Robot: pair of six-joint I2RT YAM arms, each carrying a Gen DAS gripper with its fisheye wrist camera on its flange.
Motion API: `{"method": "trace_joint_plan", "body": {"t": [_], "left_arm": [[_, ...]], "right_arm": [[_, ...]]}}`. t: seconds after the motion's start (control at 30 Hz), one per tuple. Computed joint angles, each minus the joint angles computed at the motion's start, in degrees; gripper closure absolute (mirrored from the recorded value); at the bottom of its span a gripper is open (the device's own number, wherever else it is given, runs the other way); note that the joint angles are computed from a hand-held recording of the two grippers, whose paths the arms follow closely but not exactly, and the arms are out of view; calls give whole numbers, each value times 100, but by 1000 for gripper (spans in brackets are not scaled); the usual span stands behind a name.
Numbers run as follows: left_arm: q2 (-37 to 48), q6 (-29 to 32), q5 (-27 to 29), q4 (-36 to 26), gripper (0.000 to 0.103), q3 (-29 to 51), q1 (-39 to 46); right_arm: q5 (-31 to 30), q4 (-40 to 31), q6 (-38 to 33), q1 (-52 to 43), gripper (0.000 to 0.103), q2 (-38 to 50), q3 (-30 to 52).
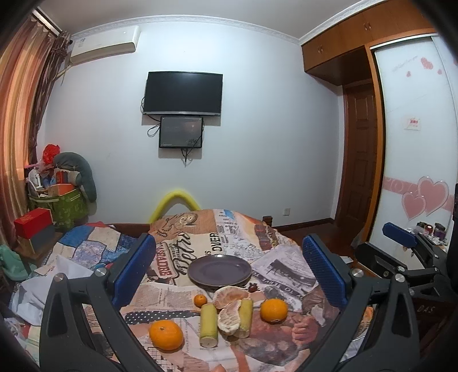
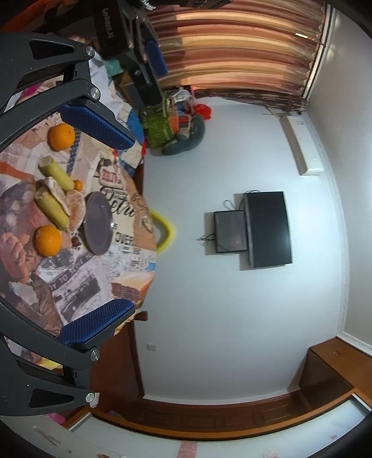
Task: Organize fruits
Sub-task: 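Grasp the large orange with the left tool while the right tool grasps another orange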
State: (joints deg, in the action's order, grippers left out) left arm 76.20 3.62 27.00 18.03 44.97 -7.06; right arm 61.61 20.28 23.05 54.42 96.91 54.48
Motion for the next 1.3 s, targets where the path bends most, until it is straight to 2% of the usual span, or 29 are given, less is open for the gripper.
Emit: {"method": "trace_joint_plan", "body": {"t": [0.27,0.37,0.5,0.6,0.73,0.87,1.1,1.3], "left_arm": [[1091,282,-170,-546,0,713,106],[1569,439,-394,-658,7,970,128],[2431,597,-442,-1161,16,1640,214],[3009,697,-505,-1514,19,2138,272],[3622,837,-741,-1824,20,2587,275],[4119,832,-827,-2100,20,2957,330],[4928,681,-920,-2647,20,3676,408],[5308,750,-996,-2825,20,3904,339]], "right_arm": [[-1002,-881,993,-641,0,154,-7],[-1164,-1194,1132,-752,0,316,98],[-1565,-1469,1177,-953,0,553,231],[-1893,-1544,1238,-1138,3,710,271],[-2455,-1655,1331,-1441,8,1002,412],[-2956,-1705,1356,-1702,8,1324,579],[-3565,-1836,1359,-1991,8,1898,970],[-3999,-1975,1355,-2200,12,2335,1291]]}}
